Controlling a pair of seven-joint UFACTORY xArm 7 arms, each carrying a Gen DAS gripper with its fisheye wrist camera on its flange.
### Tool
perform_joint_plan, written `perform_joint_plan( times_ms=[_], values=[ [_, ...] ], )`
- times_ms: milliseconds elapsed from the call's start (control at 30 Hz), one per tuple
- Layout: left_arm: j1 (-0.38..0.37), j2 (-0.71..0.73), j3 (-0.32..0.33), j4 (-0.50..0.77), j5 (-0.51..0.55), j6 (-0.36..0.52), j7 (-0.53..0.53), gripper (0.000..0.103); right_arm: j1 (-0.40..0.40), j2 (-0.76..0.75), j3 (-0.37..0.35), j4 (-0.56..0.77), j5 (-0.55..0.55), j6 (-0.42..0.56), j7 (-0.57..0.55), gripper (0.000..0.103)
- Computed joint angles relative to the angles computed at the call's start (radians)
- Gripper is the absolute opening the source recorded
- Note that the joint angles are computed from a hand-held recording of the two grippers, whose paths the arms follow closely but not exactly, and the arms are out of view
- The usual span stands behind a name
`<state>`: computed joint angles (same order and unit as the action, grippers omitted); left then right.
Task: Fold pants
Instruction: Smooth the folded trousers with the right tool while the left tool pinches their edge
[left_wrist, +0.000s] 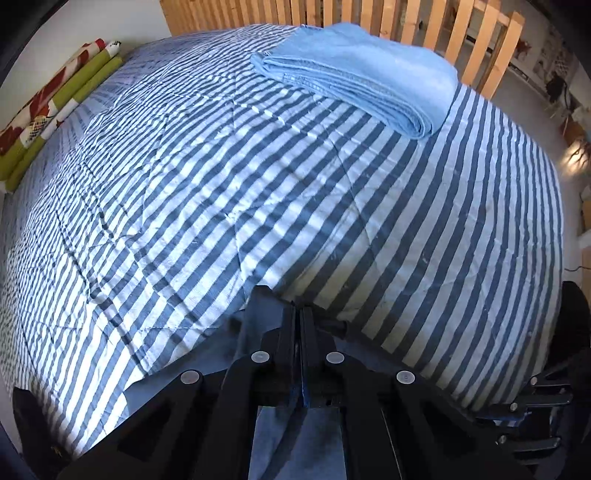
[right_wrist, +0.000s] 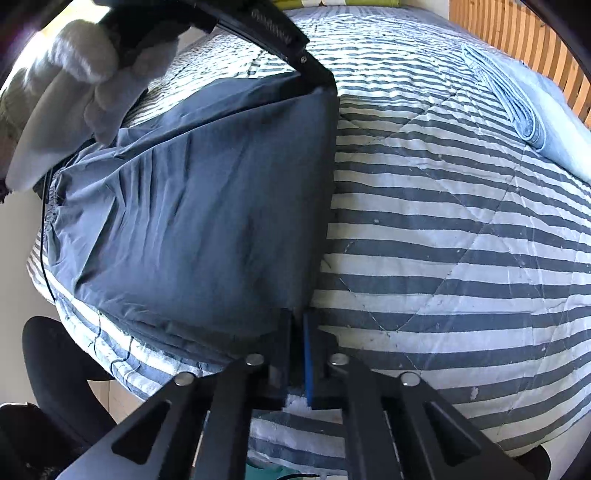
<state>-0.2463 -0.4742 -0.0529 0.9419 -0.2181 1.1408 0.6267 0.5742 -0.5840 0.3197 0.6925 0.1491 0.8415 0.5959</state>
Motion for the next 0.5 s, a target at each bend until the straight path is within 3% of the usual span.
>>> perform_joint_plan(
  times_ms=[167, 267, 300, 333, 433, 500],
  values=[
    [-0.003, 0.047, 0.014, 0.022, 0.001, 0.003, 0.025, 0.002, 0.009, -0.016, -0.008, -0.012, 0.013, 0.002, -0.007, 0.004],
    [0.092, 0.071, -0.074, -0.015, 0.121, -0.160, -0.047, 0.000, 0.013, -0.020, -0.029, -0.019, 0.045, 0.005, -0.013, 0.004],
    [0.088, 0.097, -0.051, 0.006, 0.105, -0.158, -0.075, 0.000, 0.011, -0.016, -0.028, -0.013, 0.044, 0.013, -0.016, 0.004],
    [0.057, 0.121, 0.014, 0.044, 0.047, -0.115, -0.091, 0.000, 0.009, -0.012, -0.025, -0.006, 0.038, 0.020, -0.021, 0.005],
    [0.058, 0.124, 0.067, 0.105, -0.065, 0.031, -0.032, 0.003, 0.006, -0.020, -0.026, -0.013, 0.046, 0.015, -0.021, 0.006],
    [0.056, 0.088, 0.061, 0.088, -0.076, 0.059, 0.015, 0.021, 0.006, -0.023, -0.035, -0.016, 0.061, 0.014, -0.024, 0.006]
  ],
)
